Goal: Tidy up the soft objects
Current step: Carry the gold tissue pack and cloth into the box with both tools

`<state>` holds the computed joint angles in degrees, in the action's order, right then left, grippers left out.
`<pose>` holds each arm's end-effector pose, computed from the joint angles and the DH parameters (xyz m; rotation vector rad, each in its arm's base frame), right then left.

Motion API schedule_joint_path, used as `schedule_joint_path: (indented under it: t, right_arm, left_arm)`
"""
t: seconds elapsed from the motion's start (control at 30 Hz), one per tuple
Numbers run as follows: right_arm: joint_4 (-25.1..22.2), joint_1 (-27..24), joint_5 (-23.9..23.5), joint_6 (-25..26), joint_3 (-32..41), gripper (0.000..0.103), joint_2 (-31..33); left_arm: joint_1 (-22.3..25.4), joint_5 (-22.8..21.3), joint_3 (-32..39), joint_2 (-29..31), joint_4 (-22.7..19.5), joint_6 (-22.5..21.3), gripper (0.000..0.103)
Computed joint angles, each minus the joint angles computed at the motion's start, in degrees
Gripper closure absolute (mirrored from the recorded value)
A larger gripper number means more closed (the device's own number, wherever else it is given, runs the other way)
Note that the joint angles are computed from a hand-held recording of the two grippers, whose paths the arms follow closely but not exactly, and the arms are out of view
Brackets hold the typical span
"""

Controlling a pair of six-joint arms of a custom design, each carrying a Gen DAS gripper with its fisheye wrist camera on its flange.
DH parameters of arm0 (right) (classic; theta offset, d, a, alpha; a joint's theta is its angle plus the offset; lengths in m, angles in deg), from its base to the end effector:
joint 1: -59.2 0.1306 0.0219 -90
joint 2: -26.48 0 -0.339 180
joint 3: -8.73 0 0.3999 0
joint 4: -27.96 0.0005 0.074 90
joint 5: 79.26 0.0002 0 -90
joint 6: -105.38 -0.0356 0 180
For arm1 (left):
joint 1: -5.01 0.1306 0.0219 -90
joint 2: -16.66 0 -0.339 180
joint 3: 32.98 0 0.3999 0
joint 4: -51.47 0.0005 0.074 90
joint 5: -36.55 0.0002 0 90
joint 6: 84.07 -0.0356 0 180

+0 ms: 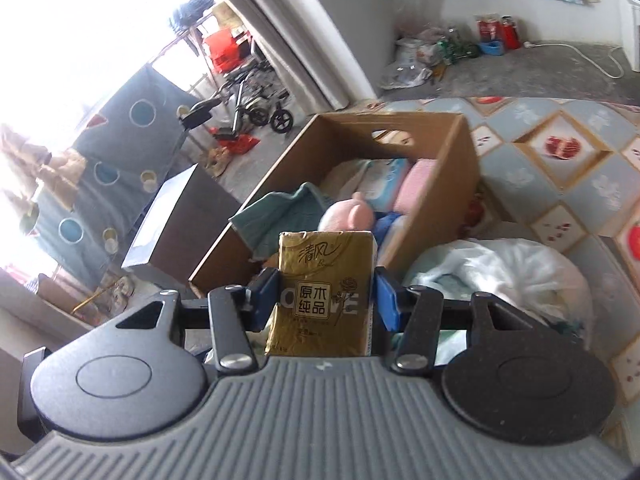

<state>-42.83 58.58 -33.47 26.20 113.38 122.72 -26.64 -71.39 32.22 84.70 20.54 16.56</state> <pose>0.5005 0.0189 0.4378 -0.4598 2.4101 0.9269 0.3325 -0.1926 0.3651 0.2111 2.1190 -0.0965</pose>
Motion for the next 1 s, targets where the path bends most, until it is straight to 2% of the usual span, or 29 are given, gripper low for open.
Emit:
schedule_joint_path:
  t: [0.17,0.27,0.33,0.47,0.63,1.0]
  right_arm:
    - [-2.71,7.86,3.84,-0.28,5.05,0.053,5.3]
    - [-4.23,10.88,5.68,-1.25,7.79,0.053,8.39]
    - [-5.54,11.86,6.62,-0.99,10.04,0.053,10.69]
    - [-8.89,13.32,9.22,0.28,13.53,0.052,14.56]
    - [-14.54,14.41,14.01,2.95,17.91,0.052,19.33]
    - [-23.14,17.98,21.99,9.73,24.52,0.047,24.69]
  left_arm:
    - [5.75,1.69,1.26,2.85,-2.45,0.55,0.082]
    - [9.21,6.5,2.93,5.99,-5.19,1.33,0.081]
    - [10.59,8.01,3.81,7.88,-5.74,1.16,0.08]
    - [12.15,7.6,4.44,10.38,-5.78,0.36,0.08]
    - [13.52,10.69,4.81,12.33,-6.31,0.39,0.078]
    - [14.01,11.91,4.6,13.21,-6.12,-1.22,0.075]
